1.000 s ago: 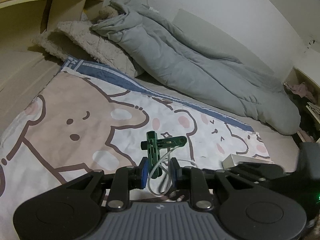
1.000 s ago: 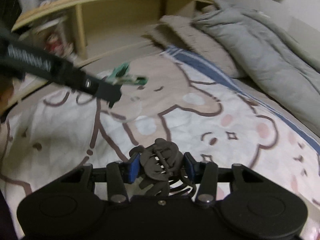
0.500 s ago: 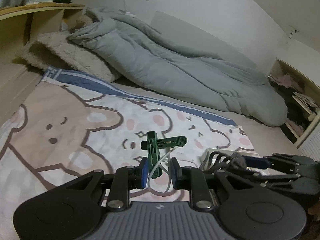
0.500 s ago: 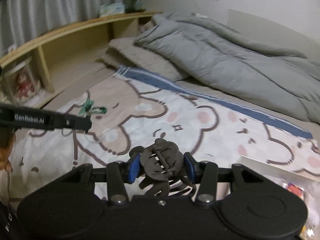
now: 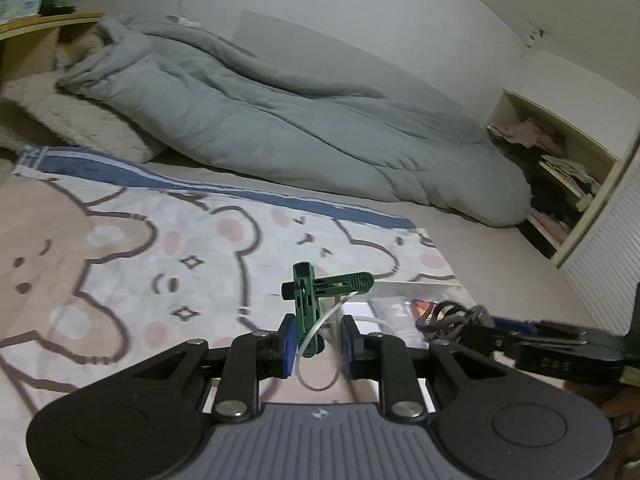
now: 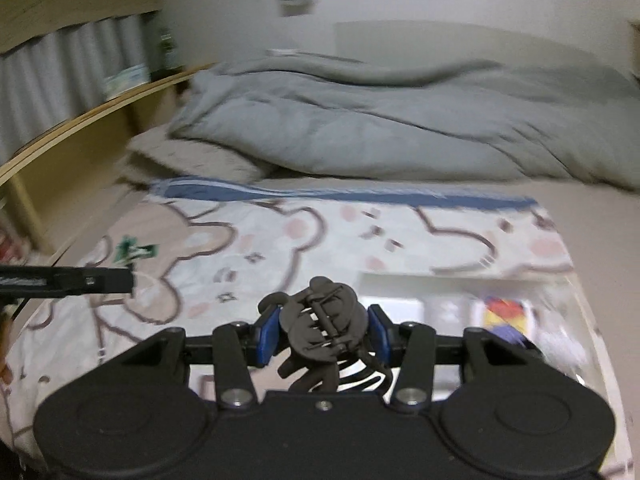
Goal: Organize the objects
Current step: 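Carry the clothespin with the left tool while the right tool carries the claw clip toward the tray, then release the clothespin into the tray with the left tool while the right tool lowers the claw clip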
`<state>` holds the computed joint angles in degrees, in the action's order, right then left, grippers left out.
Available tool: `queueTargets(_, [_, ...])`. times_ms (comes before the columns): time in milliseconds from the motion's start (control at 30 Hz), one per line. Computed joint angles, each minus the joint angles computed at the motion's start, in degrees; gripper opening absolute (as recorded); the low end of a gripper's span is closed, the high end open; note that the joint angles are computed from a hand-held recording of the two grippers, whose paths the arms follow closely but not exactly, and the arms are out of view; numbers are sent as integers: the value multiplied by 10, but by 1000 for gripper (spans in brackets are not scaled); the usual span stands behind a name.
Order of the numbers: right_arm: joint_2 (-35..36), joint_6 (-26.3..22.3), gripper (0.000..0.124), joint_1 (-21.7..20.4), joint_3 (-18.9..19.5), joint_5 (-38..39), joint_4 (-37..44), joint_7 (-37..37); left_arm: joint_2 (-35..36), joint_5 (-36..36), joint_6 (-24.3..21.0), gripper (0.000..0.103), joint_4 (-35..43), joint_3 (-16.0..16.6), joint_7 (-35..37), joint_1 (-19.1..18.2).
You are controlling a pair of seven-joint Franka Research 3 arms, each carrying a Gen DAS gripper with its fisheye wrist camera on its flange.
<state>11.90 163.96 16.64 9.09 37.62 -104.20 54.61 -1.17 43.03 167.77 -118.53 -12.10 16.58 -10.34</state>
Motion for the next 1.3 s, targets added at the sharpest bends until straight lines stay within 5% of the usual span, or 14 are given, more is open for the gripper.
queueTargets(333, [20,38,48,0,-38,-89,-44,141,81,-14,-17,24,85,2,26,-51])
queueTargets(500, [45,50,48,43,-95,-212,-50,277,110,-35,-31,24,111,6,49,-75])
queueTargets(600, [56,54,48,41,-97,-246,-51,312,128,-42,-24,24,127,12,54,-86])
queueTargets(867, [67,56,48,-12,-41,-219,-56,259,176,-95,-14,24,168,13,97,-103])
queueTargets(1300, [30,38,56,-60,-39,-119,-65,216,265,-180,-57,24,262,-6,205,-119])
